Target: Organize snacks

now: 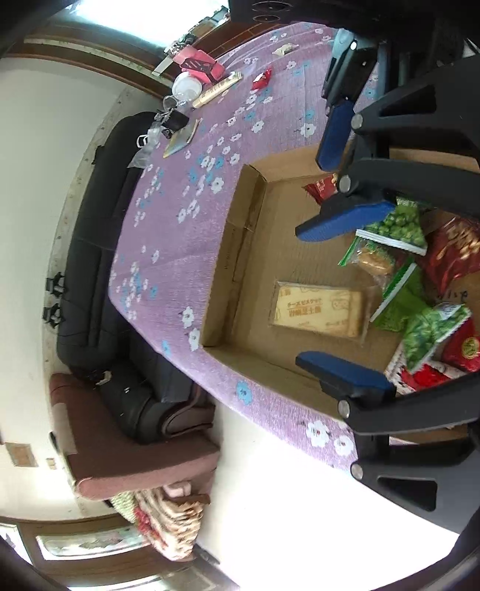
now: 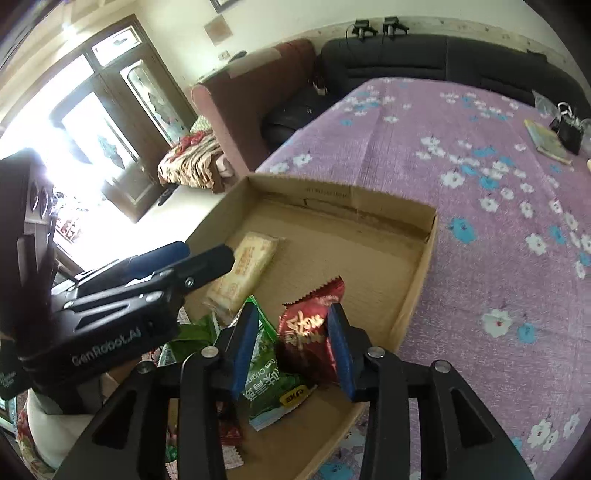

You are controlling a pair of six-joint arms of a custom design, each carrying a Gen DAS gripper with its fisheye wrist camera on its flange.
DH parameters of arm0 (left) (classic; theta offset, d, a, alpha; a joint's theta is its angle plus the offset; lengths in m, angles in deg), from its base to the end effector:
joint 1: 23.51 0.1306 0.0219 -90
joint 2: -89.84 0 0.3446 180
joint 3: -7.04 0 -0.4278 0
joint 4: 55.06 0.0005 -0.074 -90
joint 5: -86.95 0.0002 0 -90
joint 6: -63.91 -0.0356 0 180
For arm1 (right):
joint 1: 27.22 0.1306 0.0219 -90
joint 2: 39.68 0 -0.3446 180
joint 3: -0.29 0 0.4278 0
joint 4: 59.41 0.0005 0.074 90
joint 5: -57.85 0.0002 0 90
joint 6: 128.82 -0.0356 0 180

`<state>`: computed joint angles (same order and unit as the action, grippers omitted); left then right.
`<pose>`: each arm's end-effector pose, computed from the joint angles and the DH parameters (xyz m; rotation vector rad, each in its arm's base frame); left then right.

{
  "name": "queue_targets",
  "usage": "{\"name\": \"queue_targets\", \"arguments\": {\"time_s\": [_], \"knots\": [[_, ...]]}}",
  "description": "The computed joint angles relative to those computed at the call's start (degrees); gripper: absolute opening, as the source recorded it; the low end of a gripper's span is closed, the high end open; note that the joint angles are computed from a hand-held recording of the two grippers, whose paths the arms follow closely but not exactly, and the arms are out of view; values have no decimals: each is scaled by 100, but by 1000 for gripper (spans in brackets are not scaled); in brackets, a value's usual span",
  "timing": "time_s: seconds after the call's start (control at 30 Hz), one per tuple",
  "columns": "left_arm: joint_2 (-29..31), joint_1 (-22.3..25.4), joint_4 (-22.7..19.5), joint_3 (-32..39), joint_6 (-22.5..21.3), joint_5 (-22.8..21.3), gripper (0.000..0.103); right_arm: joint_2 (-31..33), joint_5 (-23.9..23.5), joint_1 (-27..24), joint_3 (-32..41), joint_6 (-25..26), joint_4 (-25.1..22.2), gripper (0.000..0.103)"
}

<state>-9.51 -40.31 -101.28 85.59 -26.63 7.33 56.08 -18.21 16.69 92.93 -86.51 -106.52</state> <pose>0.4439 -0.1412 0.3734 0.4483 2.3837 -0.3485 0.4046 0.3769 0.3666 0.1896 2.4518 0.4277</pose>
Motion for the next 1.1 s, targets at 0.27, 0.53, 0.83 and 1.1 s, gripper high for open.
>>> {"name": "queue_targets", "arguments": {"time_s": [0.27, 0.53, 0.83, 1.1], "knots": [[-920, -497, 313, -504, -70, -1109, 84, -673, 327, 139, -542, -290, 129, 40], [-1540, -1122, 262, -777, 54, -1920, 89, -1367, 644, 313, -1108, -595, 112, 43], [-1869, -1636, 72, -874, 186, -2309, 90, -2174, 1042, 488, -1758, -971, -34, 46], [-1973, -2143, 11, -873, 181, -2684, 90, -2788, 1244, 543, -2231, -1210, -140, 46]]}}
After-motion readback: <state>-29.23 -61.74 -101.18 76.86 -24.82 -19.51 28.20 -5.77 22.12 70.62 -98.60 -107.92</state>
